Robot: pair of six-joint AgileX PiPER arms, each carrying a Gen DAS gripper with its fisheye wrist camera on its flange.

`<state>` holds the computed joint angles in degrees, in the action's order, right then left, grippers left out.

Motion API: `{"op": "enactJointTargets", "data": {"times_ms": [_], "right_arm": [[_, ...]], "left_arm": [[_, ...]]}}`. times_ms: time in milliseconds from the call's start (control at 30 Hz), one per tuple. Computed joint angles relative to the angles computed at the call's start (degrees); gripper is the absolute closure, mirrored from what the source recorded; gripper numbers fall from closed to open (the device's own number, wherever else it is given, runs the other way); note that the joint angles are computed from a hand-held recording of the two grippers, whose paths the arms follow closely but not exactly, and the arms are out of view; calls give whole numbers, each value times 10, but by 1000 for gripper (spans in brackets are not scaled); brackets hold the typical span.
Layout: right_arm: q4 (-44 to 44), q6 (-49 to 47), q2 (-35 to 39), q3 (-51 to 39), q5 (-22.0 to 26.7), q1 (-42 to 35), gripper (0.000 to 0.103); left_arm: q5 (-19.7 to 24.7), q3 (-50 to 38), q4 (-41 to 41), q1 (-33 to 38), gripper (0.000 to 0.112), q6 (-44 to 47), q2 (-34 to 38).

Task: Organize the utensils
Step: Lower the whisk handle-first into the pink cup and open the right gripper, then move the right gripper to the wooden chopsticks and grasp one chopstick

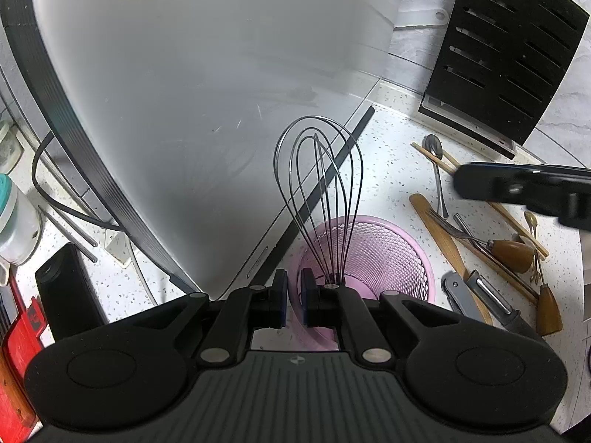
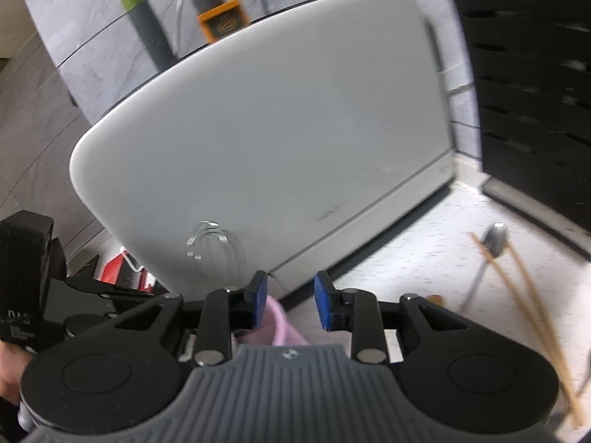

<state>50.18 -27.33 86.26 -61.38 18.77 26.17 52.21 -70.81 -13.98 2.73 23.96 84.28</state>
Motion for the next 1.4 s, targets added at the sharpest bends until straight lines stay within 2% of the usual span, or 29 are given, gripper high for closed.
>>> {"op": "enactJointTargets", "data": {"times_ms": [300, 533, 700, 800, 967, 1133, 1400], "right_arm": [[-40, -7, -63, 80, 16, -93, 76], [-20, -36, -60, 119, 20, -176, 75], [-119, 39, -56, 124, 5, -188, 71], [-146, 60, -52, 127, 2, -201, 70], [-261, 155, -25, 117, -16, -175, 70], [-340, 173, 12, 88, -51, -122, 70], [-476, 243, 87, -18, -14, -67, 70]], "left_arm": [[0, 0, 2, -2, 104, -1, 0], [1, -1, 3, -3, 104, -3, 1], [0, -1, 1, -3, 104, -2, 1], [0, 1, 0, -1, 104, 1, 1], [-2, 1, 6, -5, 104, -5, 2], [-3, 1, 10, -8, 104, -8, 2], [-5, 2, 11, -9, 104, -4, 2]]}}
